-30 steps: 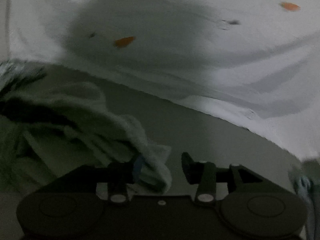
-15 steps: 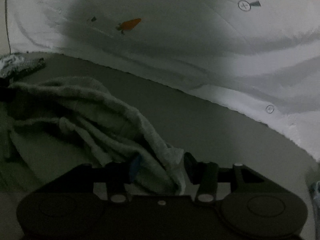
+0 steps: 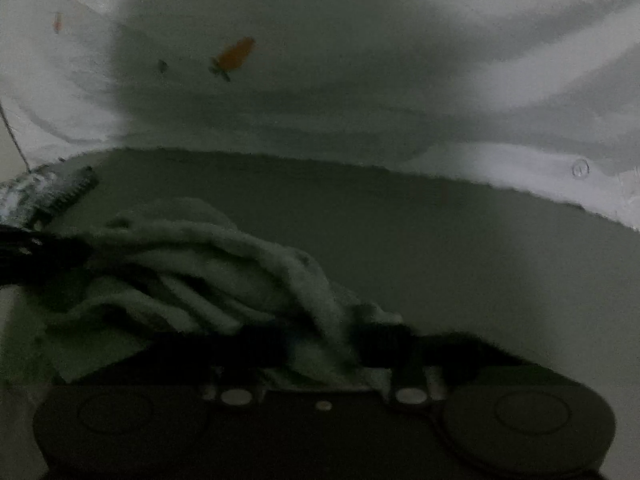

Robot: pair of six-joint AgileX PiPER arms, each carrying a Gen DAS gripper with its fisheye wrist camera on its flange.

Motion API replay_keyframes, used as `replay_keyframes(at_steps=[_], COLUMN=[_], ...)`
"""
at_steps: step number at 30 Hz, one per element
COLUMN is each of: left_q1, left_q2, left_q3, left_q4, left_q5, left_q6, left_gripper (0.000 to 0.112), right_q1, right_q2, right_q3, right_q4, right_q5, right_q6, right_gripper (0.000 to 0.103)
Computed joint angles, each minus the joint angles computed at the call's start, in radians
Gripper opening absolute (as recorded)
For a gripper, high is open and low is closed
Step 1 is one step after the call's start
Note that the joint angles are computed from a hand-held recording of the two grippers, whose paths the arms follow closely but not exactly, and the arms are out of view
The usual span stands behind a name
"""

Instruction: Fold clothes

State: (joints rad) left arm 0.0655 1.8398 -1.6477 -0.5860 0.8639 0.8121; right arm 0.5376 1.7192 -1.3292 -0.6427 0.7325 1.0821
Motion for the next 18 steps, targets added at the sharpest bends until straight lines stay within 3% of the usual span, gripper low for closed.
replay_keyframes(at_steps=[4, 10, 14, 18], left_q1=[0.045, 0.118, 0.15, 0.144], left_q2=[-0.06, -0.261, -0.366, -0.375], left_q3=[0.037, 0.221, 0.341, 0.424], left_q4=[-0.094, -0.253, -0.245, -0.093], left_q5=[-0.001, -0.022, -0.015, -0.021], left_q6=[0.02, 0.146, 0.169, 0.072], left_gripper=[0.011, 0.011, 0.011, 0.017], right_q1=[0.084, 0.336, 0.461, 0.441], right_q2=[-0.079, -0.164, -0.174, -0.142], right_q3=[0.07, 0.092, 0.103, 0.121], right_q4=[-0.243, -0.485, -0.504, -0.364], right_q5=[0.015, 0.272, 0.379, 0.314], right_q6=[0.225, 0.333, 0.351, 0.305], right_gripper=[0.009, 0.008, 0.009, 0.009])
